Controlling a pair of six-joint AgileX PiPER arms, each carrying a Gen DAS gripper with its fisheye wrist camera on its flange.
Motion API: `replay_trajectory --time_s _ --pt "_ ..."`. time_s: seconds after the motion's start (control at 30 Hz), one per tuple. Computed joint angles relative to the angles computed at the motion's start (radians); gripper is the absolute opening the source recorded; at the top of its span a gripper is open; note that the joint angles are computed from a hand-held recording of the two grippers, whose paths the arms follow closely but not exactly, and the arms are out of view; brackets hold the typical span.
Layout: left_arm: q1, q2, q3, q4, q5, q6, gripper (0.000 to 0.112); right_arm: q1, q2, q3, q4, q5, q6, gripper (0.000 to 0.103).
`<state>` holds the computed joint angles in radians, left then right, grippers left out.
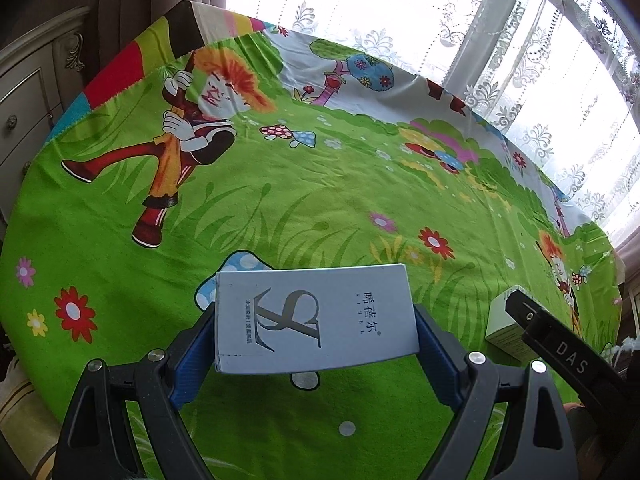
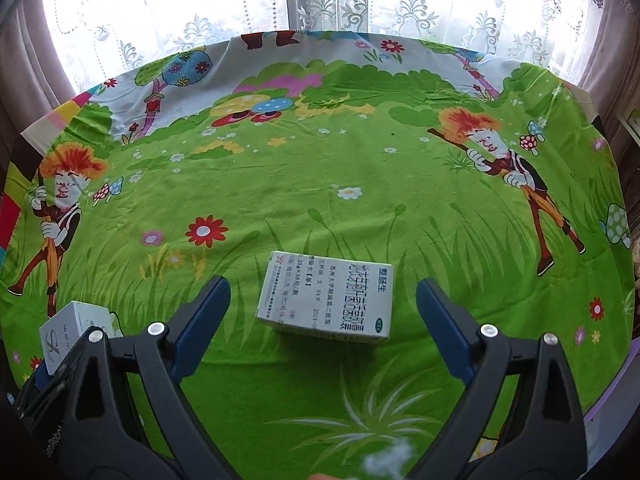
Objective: Organize rigid objects
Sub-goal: 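Grasp the last white medicine box with the right tool, then carry the S-logo box and medicine box into the purple box and release both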
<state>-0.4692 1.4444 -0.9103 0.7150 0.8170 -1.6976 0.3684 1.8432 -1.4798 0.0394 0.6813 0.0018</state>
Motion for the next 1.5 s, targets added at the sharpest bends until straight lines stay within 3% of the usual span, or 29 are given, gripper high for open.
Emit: replay_trajectory --time_s 0.1,0.17,0.27,0.83,1.5 --pt "-0.004 0.006 -0.003 0.001 -0.001 -0.002 0.090 0.010 0.014 0.011 -0.039 -0.020 0.020 0.093" --pt "-0.007 0.011 -0.005 0.004 -0.002 -0.004 0.090 0.009 0.028 0.008 -0.053 -0.019 0.024 0.082" --pt "-0.014 0.021 -0.013 0.005 -0.006 -0.001 0.090 0.003 0.032 0.018 -0.050 -0.034 0.008 0.075" --pt "-0.104 0.034 -0.065 0.065 0.037 -0.001 0.090 -0.061 -0.110 0.130 0.051 -0.048 -0.094 0.074" --pt "-0.300 0.031 -0.172 0.113 0.168 0.051 0.090 -0.257 -0.390 0.249 0.170 0.057 -0.284 0.074"
